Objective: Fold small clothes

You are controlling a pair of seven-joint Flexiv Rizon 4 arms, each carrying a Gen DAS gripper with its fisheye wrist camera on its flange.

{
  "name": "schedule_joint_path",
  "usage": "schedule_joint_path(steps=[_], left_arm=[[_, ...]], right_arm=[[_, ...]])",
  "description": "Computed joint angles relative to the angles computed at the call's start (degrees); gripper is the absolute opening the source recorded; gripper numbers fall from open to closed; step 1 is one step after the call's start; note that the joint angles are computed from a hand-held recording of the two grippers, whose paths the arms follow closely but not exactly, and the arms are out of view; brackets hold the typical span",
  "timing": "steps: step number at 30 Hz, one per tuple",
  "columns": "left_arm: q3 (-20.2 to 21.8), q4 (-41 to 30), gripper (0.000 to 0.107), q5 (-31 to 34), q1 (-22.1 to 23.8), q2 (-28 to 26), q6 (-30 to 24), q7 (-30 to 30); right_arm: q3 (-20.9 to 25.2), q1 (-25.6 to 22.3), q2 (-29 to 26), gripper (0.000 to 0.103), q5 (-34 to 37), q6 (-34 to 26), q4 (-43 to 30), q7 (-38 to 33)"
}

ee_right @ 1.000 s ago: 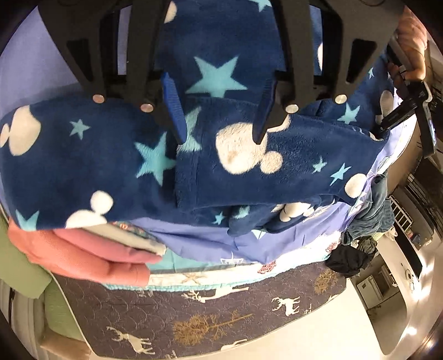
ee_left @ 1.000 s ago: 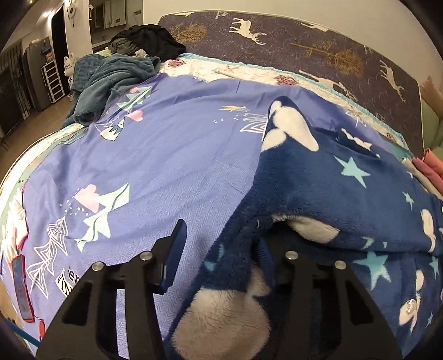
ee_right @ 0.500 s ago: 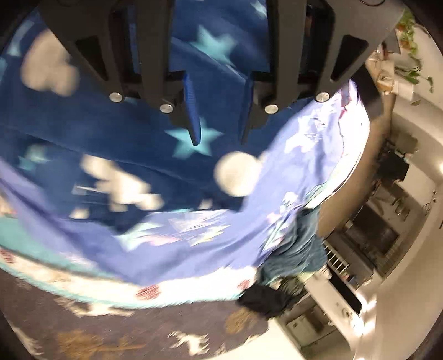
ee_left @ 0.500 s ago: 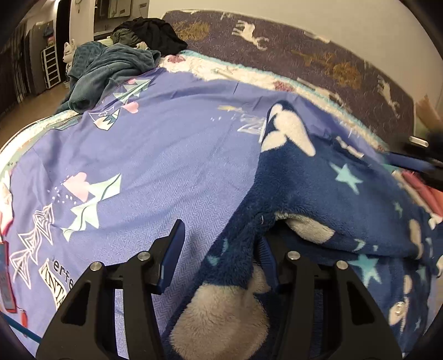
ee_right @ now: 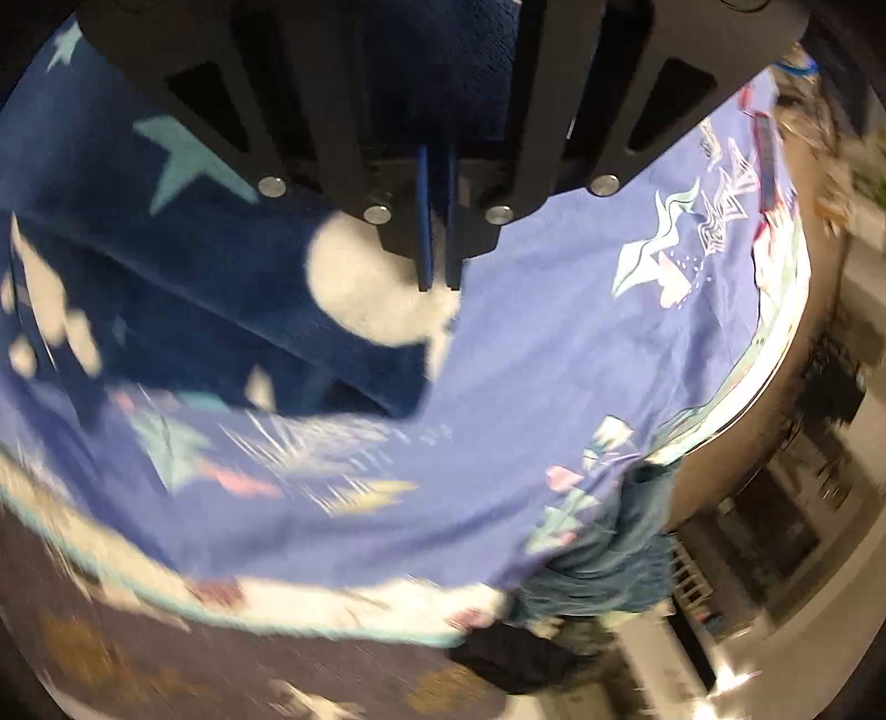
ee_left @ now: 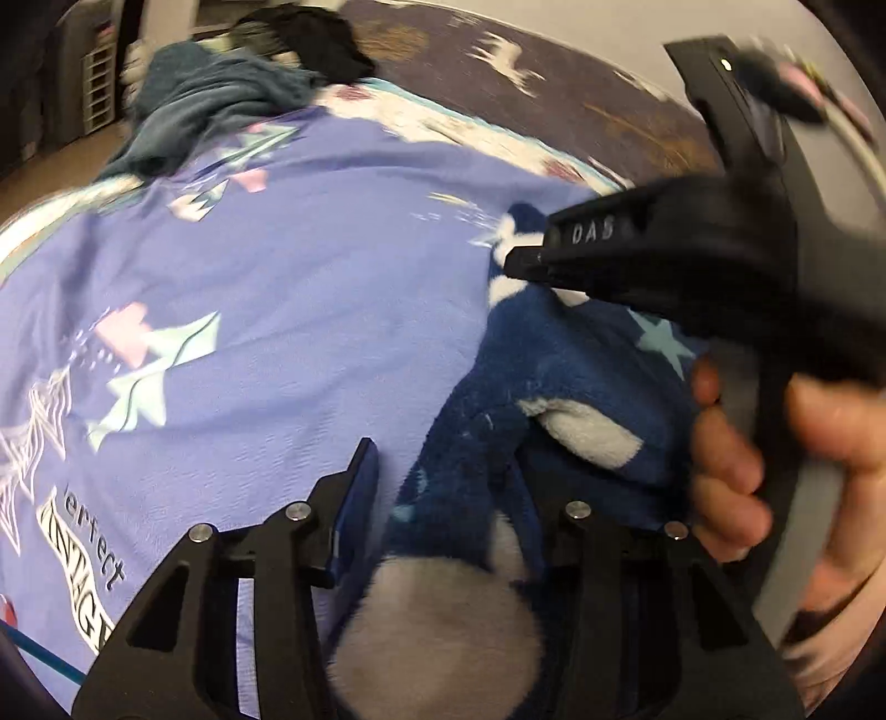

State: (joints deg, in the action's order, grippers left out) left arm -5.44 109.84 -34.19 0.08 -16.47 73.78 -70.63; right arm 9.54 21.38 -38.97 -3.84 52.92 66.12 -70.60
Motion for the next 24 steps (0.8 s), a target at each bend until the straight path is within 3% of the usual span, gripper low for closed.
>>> schedule_joint_path(steps=[1, 3, 4, 7, 9, 11, 13, 15, 16, 17, 19, 20, 21, 23, 24], left_arm=[[-1.3, 0.8, 0.048, -3.0, 0.9, 0.2, 0.9, 1.3], [-3.2, 1.5, 0.050, -8.2, 2.3, 0.4, 0.8, 4.0], [-3.2, 1.6, 0.051, -9.3, 2.2, 0.4, 0.5, 4.6], [-2.5, 1.5, 0.052, -10.3, 1.4, 0.3, 0.8, 5.1], [-2.7, 1.7, 0.052, -11.5, 1.3, 0.5, 0.9, 6.1], [-4.2, 2.4, 0.052, -16.2, 1.9, 0.8, 2.1, 9.8], [-5.1, 3.8, 0.044, -21.0, 1.4, 2.2, 4.9, 13.8], [-6.2, 4.8, 0.040, -26.2, 0.0, 3.6, 10.0, 18.0], [-8.0, 4.7, 0.040, -31.9, -0.3, 4.7, 10.9, 23.1], [-8.3, 4.3, 0.040, -33.9, -0.8, 5.4, 9.4, 25.5], [-6.1, 3.3, 0.040, -27.2, -2.8, 5.8, 6.2, 23.1], [-4.6, 2.8, 0.041, -22.5, -4.1, 5.5, 5.8, 21.2], [-2.8, 2.2, 0.042, -16.3, -5.6, 4.8, 5.9, 18.2], [3.0, -0.4, 0.044, -0.6, -9.4, 2.4, 5.2, 8.9], [4.7, -2.0, 0.047, 5.9, -10.1, 1.4, 3.2, 4.5]], right_arm=[[-1.2, 1.2, -0.3, 0.004, 0.3, 1.0, -0.1, -1.9], [-7.9, 6.1, 0.4, 0.007, 1.1, 1.8, 0.8, -3.5], [-9.6, 7.3, 0.6, 0.020, 0.5, 0.6, 1.1, -2.9], [-8.4, 5.5, 5.9, 0.039, -0.5, 1.5, 7.7, 0.8], [-3.9, 0.3, 12.4, 0.039, -5.0, 4.6, 16.7, 5.5], [1.8, -7.2, 19.4, 0.039, -4.5, 6.5, 25.4, 7.8], [3.5, -12.3, 25.8, 0.039, -1.4, 10.0, 33.8, 8.9], [-1.2, -11.6, 31.2, 0.039, -0.4, 9.6, 41.2, 14.3], [-5.6, -8.9, 32.9, 0.026, -0.4, 6.7, 43.5, 16.2], [-8.4, -7.5, 33.4, 0.022, 3.3, 7.5, 45.8, 14.4], [-8.8, -7.9, 36.0, 0.021, 15.3, 14.5, 49.2, 7.9], [-8.2, -8.7, 38.1, 0.025, 20.4, 14.4, 49.9, 7.9], [-8.1, -9.0, 39.9, 0.036, 24.2, 16.0, 51.1, 7.4], [-8.8, -8.9, 43.7, 0.041, 23.0, 20.5, 55.4, 10.2], [-8.8, -10.6, 46.4, 0.042, 17.0, 22.5, 59.2, 15.3]])
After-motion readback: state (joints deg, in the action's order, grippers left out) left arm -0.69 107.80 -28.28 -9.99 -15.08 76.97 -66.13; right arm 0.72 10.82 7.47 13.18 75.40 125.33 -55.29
